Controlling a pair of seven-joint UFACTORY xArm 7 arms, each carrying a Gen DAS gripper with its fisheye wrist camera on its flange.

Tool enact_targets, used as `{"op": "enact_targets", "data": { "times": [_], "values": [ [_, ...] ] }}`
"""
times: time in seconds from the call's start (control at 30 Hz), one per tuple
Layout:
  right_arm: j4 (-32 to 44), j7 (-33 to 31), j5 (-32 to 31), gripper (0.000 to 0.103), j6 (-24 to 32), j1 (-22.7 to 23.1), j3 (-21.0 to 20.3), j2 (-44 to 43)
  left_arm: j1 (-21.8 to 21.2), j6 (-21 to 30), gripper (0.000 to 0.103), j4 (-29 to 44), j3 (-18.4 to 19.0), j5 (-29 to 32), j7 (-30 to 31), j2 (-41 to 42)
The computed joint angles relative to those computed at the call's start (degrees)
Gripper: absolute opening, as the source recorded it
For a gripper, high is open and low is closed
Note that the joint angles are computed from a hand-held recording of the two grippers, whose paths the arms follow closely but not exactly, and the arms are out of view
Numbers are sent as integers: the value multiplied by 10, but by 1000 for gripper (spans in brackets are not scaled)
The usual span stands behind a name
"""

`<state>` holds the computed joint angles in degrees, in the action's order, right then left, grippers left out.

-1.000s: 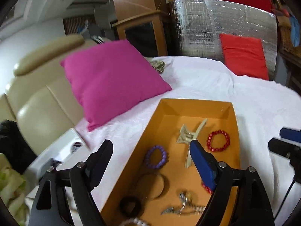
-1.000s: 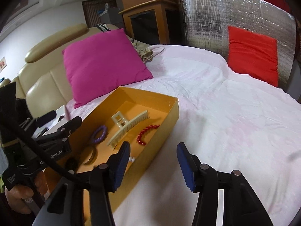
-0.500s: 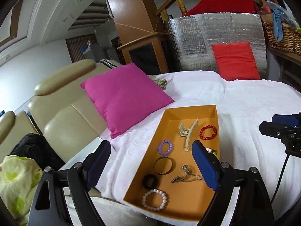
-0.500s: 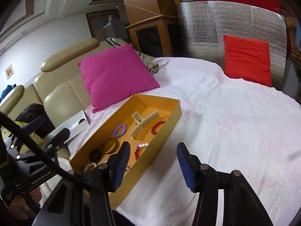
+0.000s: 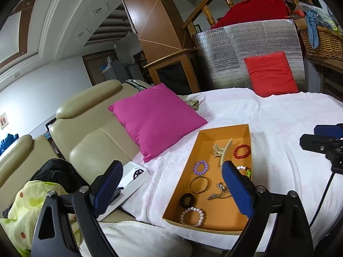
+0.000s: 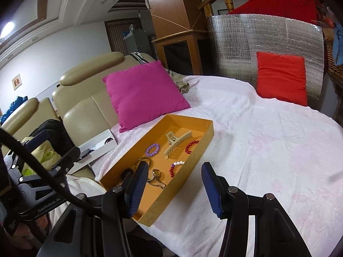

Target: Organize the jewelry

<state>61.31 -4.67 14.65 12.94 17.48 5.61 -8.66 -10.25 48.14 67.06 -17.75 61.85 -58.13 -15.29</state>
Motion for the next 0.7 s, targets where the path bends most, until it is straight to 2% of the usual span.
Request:
{"op": "enact_targets", "data": {
  "times": [0.1,0.2,0.37,0.43,0.57,0.7],
  "values": [
    [-7,12,-14,58,0,-6,3,-5,2,2,99,-5,7,-10,3,4],
    [-8,26,-33,58,6,-16,2,2,5,-18,99,-10,34,-65,24,15],
    [1,5,-7,58,32,-27,-13,35,12,-48,99,-22,66,-167,57,35],
    [6,-16,23,58,43,-30,-17,49,14,-57,99,-28,71,-195,70,43],
    [25,-72,100,58,68,-37,-12,79,17,-38,99,-7,72,-205,70,76],
    [39,-83,100,58,75,-42,3,102,5,-23,99,27,79,-201,82,103]
  ]
}}
